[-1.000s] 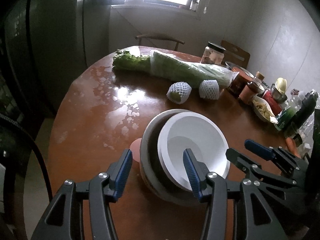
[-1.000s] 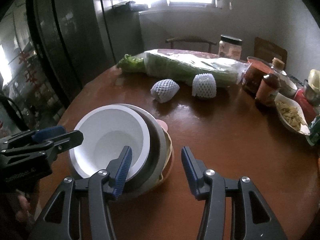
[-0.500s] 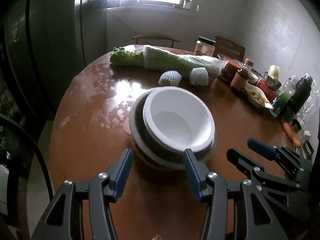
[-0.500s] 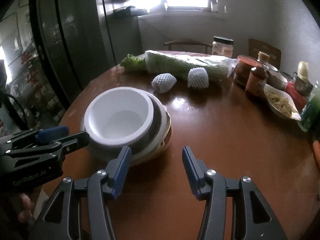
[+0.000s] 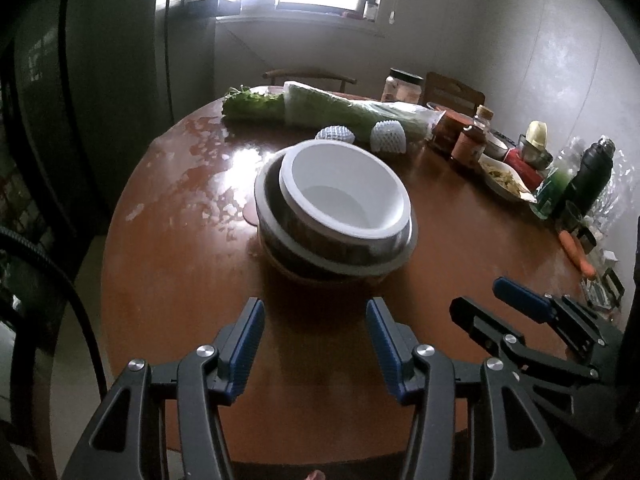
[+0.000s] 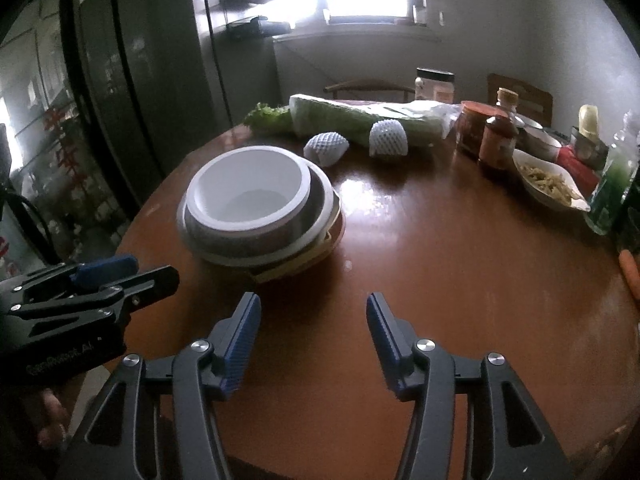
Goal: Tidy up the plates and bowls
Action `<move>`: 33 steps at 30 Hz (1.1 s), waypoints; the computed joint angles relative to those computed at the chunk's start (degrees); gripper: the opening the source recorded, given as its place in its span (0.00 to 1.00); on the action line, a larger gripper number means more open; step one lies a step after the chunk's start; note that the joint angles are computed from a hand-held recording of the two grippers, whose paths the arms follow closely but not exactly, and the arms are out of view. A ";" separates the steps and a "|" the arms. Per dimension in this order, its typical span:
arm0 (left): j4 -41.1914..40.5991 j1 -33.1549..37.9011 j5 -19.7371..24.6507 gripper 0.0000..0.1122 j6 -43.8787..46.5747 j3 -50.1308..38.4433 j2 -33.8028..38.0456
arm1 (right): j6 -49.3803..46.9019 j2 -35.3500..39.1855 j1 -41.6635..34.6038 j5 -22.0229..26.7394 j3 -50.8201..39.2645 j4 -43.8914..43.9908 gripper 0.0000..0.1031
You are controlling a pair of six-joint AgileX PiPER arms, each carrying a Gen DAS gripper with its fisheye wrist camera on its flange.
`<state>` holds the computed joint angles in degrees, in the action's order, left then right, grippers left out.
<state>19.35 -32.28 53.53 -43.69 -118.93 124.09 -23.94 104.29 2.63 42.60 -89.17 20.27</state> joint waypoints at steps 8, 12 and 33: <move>2.29 -0.77 -3.12 0.47 -3.49 7.68 -4.20 | -0.41 -2.46 0.42 -1.88 4.11 0.32 0.56; 3.28 -1.27 -4.39 0.47 -4.93 10.97 -5.92 | -0.70 -4.07 0.78 -3.09 6.78 0.56 0.57; 5.69 -4.13 -4.96 0.47 -7.06 15.10 -8.74 | -2.12 -10.40 0.69 -6.31 14.65 1.74 0.57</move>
<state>25.03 -36.42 48.57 -50.75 -103.83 115.35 -26.06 93.89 3.33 36.29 -74.52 22.01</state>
